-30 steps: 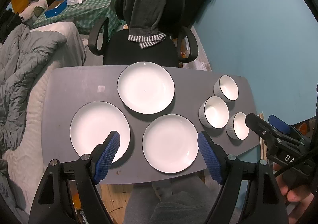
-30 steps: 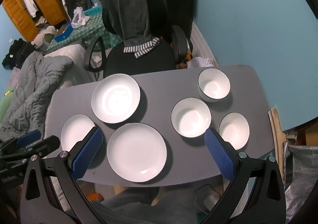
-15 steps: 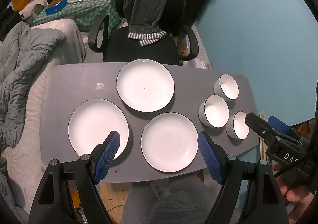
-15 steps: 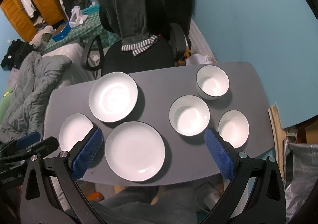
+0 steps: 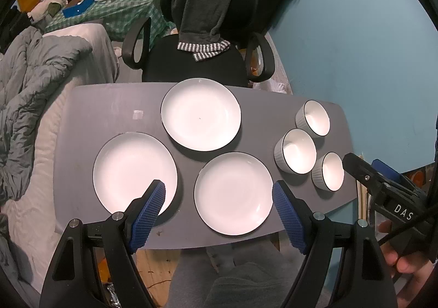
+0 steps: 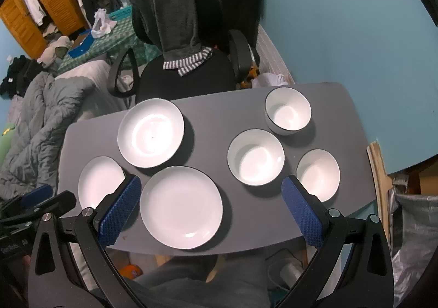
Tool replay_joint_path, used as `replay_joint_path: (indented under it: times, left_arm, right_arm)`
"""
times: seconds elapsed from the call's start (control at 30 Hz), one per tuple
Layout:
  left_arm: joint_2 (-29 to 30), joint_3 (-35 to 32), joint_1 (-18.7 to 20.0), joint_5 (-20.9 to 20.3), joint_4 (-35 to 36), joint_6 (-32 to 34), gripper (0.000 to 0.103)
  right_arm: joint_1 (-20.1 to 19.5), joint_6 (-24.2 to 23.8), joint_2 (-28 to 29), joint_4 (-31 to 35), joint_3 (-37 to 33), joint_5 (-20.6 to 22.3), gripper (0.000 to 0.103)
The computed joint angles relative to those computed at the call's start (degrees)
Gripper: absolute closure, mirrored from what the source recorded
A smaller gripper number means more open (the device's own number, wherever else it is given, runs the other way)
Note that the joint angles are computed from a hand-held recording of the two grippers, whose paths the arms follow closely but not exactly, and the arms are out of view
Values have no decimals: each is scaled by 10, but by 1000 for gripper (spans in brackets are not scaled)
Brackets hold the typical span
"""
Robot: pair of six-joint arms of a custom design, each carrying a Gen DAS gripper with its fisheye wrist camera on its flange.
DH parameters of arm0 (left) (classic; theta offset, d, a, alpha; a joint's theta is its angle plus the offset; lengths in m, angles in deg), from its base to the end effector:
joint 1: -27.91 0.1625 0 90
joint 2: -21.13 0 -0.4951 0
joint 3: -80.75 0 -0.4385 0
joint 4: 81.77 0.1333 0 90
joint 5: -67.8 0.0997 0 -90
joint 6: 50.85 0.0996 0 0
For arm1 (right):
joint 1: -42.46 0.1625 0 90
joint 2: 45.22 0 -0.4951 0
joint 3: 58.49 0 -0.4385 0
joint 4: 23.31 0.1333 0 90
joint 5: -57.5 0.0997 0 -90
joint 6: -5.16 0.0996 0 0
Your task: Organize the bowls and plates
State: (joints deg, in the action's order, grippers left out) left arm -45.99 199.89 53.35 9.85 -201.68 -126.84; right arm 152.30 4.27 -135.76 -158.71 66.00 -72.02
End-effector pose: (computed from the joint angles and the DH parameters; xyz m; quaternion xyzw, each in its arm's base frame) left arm -0.3923 -0.3927 0.1573 -0.0413 0.9439 -0.1928 0.2649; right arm 0.2260 -0.4203 0.3572 0.1353 -0.9272 0.1480 0.3164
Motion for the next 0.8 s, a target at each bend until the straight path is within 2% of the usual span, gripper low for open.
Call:
replay_joint_path:
  times: [0.4,0.63,0.8]
  left_arm:
    - [5,5,2,-5,-4,6,21]
    - [11,19,15,-20,-17,30,21]
    - [24,30,25,-25,-35,49,21]
  right_arm:
    - [-9,-11,-6,0,4,-1,2]
    - [-43,-29,-7,6,5,27,2]
    - [-66,-52,-3,3,15,29,2]
